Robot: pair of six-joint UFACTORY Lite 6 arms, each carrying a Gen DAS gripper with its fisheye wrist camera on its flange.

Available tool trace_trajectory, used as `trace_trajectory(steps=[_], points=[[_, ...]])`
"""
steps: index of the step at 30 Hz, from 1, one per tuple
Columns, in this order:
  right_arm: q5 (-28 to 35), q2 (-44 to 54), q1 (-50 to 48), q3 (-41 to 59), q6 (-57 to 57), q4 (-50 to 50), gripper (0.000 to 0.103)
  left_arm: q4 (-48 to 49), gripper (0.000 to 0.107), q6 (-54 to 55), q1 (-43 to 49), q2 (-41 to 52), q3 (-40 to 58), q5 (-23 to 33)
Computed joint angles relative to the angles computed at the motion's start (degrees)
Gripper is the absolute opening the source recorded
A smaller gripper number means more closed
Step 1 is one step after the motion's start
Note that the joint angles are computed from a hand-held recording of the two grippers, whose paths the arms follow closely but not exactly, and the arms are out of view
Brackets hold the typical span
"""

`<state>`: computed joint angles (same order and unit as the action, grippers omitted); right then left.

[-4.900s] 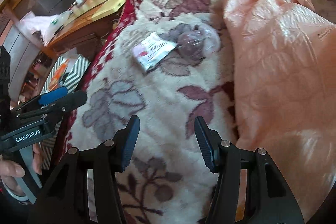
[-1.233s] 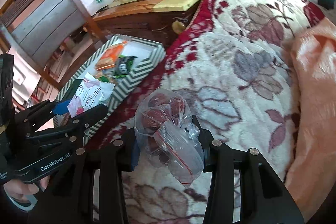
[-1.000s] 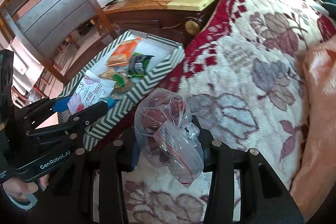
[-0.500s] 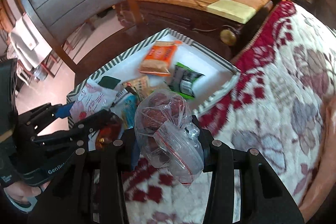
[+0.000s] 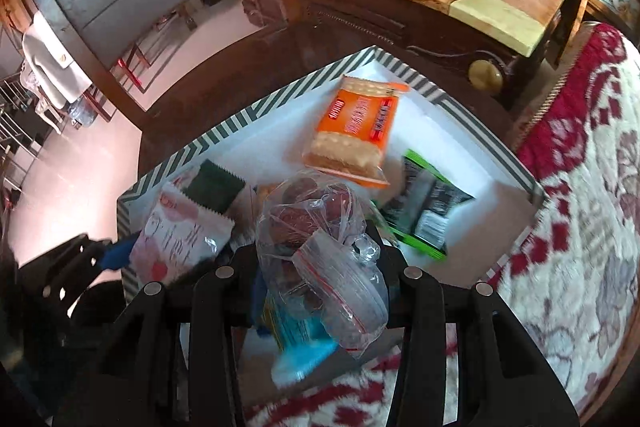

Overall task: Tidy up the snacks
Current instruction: 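Carry the strawberry packet and bag of dates over the white tray with both tools, then open both tools to drop the strawberry packet and date bag into the tray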

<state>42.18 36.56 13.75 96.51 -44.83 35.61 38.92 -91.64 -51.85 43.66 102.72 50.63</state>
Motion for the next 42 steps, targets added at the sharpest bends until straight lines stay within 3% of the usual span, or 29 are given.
trace_trajectory(steps=[8,11,18,23,33,37,42], points=[[0.43,4.61,1.64,5.05,2.65,-1.24,0.045,0.23,0.056,0.29,0.32,1.92,2.31,1.94],[0.97,3.98,1.23,5.09,4.75,-2.97,0.054,-0.57,0.063,1.1,0.42,2.98,3.75,3.08],[0.94,-1.01,-1.7,0.11,2.46,-0.41,0.055,-1.73,0.079,1.98,0.26,3.51,4.81,4.56],[-0.27,-9.47,-5.3,-9.66,-3.98,5.94,0.055,0.39,0.085,-0.31,-2.28,2.15,4.58,7.87],[-6.9,-36.02,-15.1,-39.84,-21.83,18.95,0.055,9.57,0.099,-9.85,-11.59,0.72,5.5,15.46],[-6.86,-41.29,-17.94,-46.11,-25.65,20.74,0.055,9.32,0.1,-10.75,-13.36,0.32,5.31,14.19],[-4.91,-46.31,-21.65,-51.33,-27.48,20.8,0.055,8.4,0.1,-8.88,-15.28,2.76,9.95,17.7]])
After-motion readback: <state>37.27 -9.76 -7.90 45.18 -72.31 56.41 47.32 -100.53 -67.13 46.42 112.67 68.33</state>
